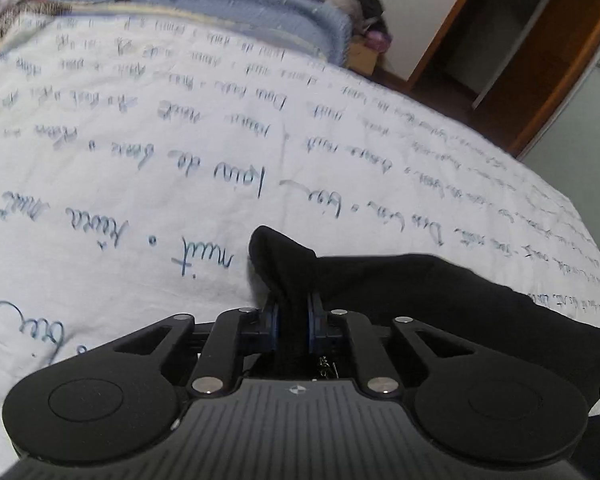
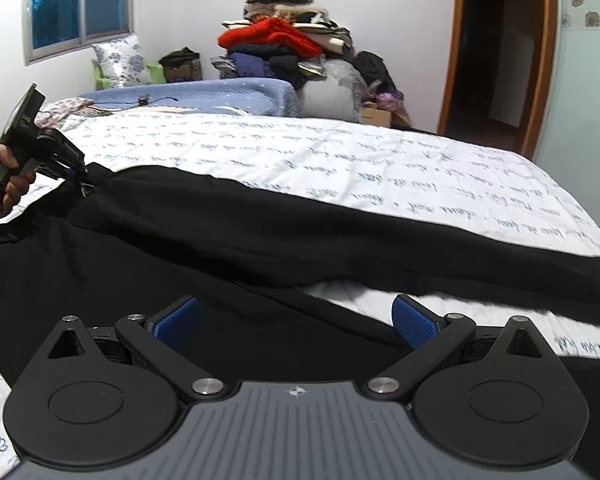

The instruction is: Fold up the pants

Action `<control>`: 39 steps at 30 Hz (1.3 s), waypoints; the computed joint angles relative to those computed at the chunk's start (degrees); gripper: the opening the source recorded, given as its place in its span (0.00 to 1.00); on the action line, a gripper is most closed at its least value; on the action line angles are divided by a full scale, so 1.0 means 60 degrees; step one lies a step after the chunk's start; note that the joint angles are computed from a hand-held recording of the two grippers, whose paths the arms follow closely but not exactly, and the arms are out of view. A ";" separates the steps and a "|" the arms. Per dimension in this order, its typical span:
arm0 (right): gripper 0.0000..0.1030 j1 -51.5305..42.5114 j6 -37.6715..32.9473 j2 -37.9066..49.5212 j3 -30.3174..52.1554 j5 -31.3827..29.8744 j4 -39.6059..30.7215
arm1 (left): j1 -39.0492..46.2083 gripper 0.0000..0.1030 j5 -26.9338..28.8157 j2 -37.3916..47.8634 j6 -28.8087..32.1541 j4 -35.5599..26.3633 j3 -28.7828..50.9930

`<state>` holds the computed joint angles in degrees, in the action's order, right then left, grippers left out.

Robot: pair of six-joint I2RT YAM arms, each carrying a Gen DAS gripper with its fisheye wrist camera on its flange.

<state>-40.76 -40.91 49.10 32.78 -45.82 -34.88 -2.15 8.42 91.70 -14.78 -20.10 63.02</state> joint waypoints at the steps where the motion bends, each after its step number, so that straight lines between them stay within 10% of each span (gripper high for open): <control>1: 1.00 0.0103 -0.0003 0.0115 0.0086 -0.0045 0.0064 | -0.0095 0.11 -0.0170 -0.0317 0.0140 0.0301 -0.0301; 9: 1.00 0.0382 -0.3045 0.4014 0.2912 -0.2745 -0.0673 | -0.1645 0.10 -0.1068 -0.4318 0.2244 0.2669 -0.2995; 16: 1.00 0.2747 -0.3428 0.8264 0.8122 -0.0881 -0.3020 | -0.2578 0.06 -0.0586 -0.7528 0.2384 0.2534 -0.4016; 25: 0.99 0.4100 -0.3620 1.0454 1.0352 0.1050 -0.3439 | -0.2725 0.06 -0.0511 -0.9156 0.2699 0.2255 -0.4839; 30: 0.77 0.4227 -0.3733 1.1521 1.1889 0.0938 -0.5016 | -0.2551 0.06 -0.0373 -0.9357 0.2770 0.2131 -0.4963; 33: 0.42 0.4354 -0.3587 1.2259 1.3018 0.0836 -0.6027 | -0.2575 0.06 -0.0425 -0.9342 0.2752 0.2222 -0.5066; 39: 0.40 0.4213 -0.2989 1.2908 1.4056 0.0084 -0.6791 | -0.2780 0.06 -0.0704 -0.9326 0.2631 0.2143 -0.4994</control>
<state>-15.48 -58.84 126.55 117.12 -45.32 -75.62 -18.83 4.20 35.74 1.00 -7.24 33.06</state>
